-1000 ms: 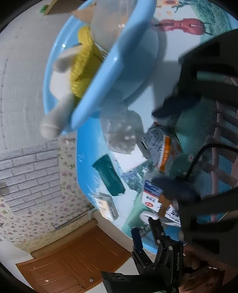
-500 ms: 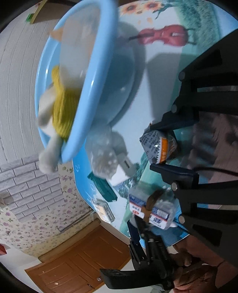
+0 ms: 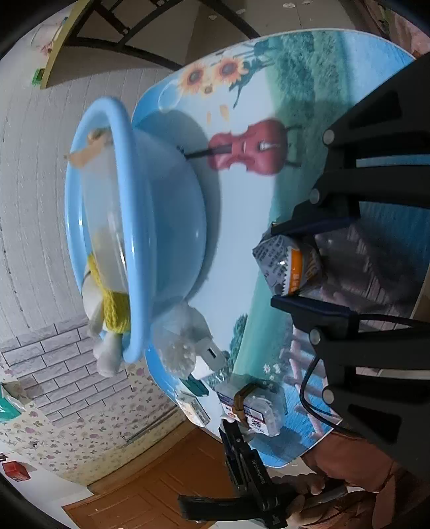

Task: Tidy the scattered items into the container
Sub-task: 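Grasp the white plastic hook with the left gripper while the right grasps the snack bag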

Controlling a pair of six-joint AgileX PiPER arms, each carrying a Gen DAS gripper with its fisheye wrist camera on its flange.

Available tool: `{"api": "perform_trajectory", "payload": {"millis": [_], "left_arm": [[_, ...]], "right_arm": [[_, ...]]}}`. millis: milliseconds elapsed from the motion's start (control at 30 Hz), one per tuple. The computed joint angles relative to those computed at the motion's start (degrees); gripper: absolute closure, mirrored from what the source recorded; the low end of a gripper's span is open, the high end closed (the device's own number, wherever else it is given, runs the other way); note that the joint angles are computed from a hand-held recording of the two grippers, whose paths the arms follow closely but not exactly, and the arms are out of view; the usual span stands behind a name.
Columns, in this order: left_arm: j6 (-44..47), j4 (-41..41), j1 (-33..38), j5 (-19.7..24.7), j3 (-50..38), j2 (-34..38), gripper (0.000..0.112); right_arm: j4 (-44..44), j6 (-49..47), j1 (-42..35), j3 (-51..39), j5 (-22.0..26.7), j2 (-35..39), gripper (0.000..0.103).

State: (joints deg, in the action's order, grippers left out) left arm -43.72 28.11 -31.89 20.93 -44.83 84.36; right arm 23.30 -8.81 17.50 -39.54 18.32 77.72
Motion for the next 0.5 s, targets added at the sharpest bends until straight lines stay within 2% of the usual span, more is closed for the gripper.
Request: {"api": "perform_trajectory", "payload": {"millis": [233, 333, 400, 500], "left_arm": [[0.18, -1.67, 0.74, 1.47, -0.54, 0.73, 0.087], [1.1, -2.67, 0.79, 1.97, -0.69, 0.8, 0.077], [0.48, -1.87, 0.07, 2.52, -0.88, 1.22, 0.066], [-1.49, 0.44, -1.32, 2.84, -0.96, 1.98, 0.059]], "right_arm": [[-0.85, 0.47, 0.01, 0.74, -0.36, -0.21, 0.063], [-2.27, 1.71, 0.84, 0.47, -0.39, -0.11, 0.056], [-3.48, 2.65, 1.66, 0.3, -0.58, -0.08, 0.048], [-4.57, 3.13, 2.58, -0.01, -0.71, 0.36, 0.039]]}}
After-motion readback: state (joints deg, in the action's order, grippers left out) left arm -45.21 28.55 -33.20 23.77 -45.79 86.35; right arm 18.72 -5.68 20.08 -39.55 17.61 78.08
